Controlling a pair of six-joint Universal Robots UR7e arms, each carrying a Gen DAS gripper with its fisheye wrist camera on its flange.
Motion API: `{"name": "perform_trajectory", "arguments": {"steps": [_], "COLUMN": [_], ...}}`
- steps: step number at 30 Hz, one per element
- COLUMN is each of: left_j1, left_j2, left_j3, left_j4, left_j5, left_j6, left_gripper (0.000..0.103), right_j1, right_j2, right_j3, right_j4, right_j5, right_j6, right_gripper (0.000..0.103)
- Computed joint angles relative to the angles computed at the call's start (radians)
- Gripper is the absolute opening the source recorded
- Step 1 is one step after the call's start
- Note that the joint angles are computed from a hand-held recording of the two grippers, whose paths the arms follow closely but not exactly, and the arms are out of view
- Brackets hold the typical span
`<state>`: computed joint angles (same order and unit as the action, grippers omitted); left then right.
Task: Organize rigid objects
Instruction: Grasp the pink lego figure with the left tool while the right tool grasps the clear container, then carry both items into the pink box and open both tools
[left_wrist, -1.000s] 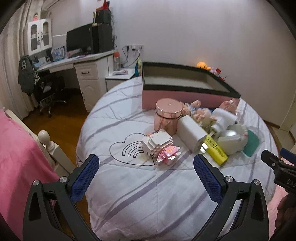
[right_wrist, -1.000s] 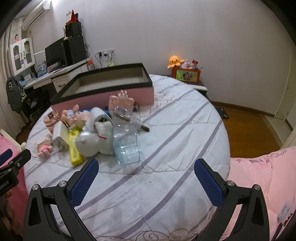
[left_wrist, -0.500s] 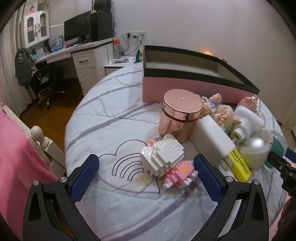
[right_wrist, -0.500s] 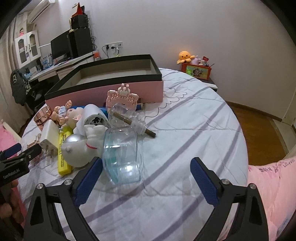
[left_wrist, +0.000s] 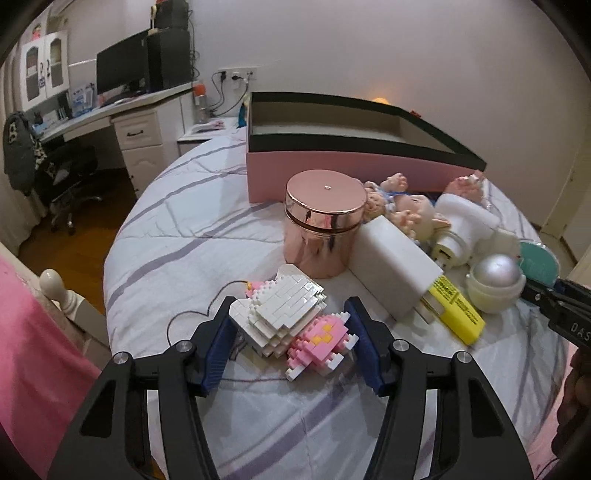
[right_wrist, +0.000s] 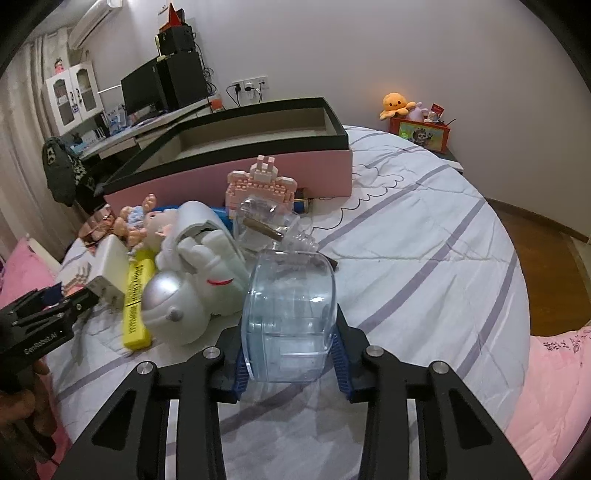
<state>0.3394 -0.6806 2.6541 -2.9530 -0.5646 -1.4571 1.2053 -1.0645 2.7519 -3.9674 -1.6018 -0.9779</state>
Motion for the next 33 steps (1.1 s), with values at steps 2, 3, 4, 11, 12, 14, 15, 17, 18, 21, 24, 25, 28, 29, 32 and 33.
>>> {"name": "perform_trajectory", "arguments": {"steps": [2,3,4,11,12,14,15,17,18,21,24,25,28,29,32,33], "left_j1": [-0.025,-0.039,-0.052,-0.125,-0.133,-0.157,-0.16,-0.175,-0.179,-0.165,-0.131,-0.114,-0.049,-0.029,0.038,0.06], "left_j2": [0.006,0.007,0.005,-0.045,-0.058,-0.094,-0.107,-0.146,-0.165,-0.23,-0.272,-0.285,-0.298,-0.294,-0.27,-0.26], "left_j3": [0.018,0.024,0.029,0.059,0.062,0.066,0.065,0.066,0.066,0.051,0.02,0.007,-0.034,-0.047,-0.087,-0.1], "left_j4": [-0.029,-0.028,-0.021,0.063,0.082,0.142,0.161,0.207,0.228,0.276,0.292,0.289,0.211,0.174,0.018,-0.032], "left_j5": [-0.01,-0.015,-0.019,-0.047,-0.047,-0.047,-0.043,-0.035,-0.029,0.011,0.065,0.085,0.139,0.15,0.164,0.166], "left_j6": [-0.015,-0.029,-0.044,-0.14,-0.151,-0.182,-0.186,-0.199,-0.202,-0.16,-0.084,-0.045,0.12,0.172,0.354,0.412], "left_gripper": [0.06,0.06,0.059,0.059,0.059,0.059,0.059,0.059,0.059,0.059,0.06,0.06,0.06,0.06,0.06,0.06], "right_j1": [-0.013,-0.016,-0.02,-0.037,-0.035,-0.025,-0.016,0.0,0.017,0.079,0.158,0.184,0.249,0.268,0.315,0.331], "right_j2": [-0.017,-0.025,-0.035,-0.097,-0.11,-0.132,-0.151,-0.174,-0.187,-0.219,-0.228,-0.228,-0.212,-0.2,-0.165,-0.144], "right_j3": [0.015,0.021,0.026,0.064,0.067,0.07,0.071,0.067,0.064,0.037,-0.013,-0.035,-0.115,-0.14,-0.223,-0.25], "right_j4": [0.008,0.01,0.017,0.033,0.044,0.061,0.079,0.107,0.123,0.18,0.225,0.242,0.308,0.324,0.392,0.404], "right_j5": [0.016,0.021,0.028,0.063,0.066,0.071,0.074,0.078,0.076,0.059,0.027,0.014,-0.022,-0.035,-0.067,-0.083], "right_j6": [-0.001,-0.001,0.001,-0.006,-0.004,-0.002,0.001,0.003,0.007,0.033,0.067,0.08,0.125,0.14,0.176,0.182], "right_gripper": [0.037,0.037,0.037,0.037,0.037,0.037,0.037,0.037,0.037,0.037,0.037,0.037,0.037,0.037,0.037,0.037]}}
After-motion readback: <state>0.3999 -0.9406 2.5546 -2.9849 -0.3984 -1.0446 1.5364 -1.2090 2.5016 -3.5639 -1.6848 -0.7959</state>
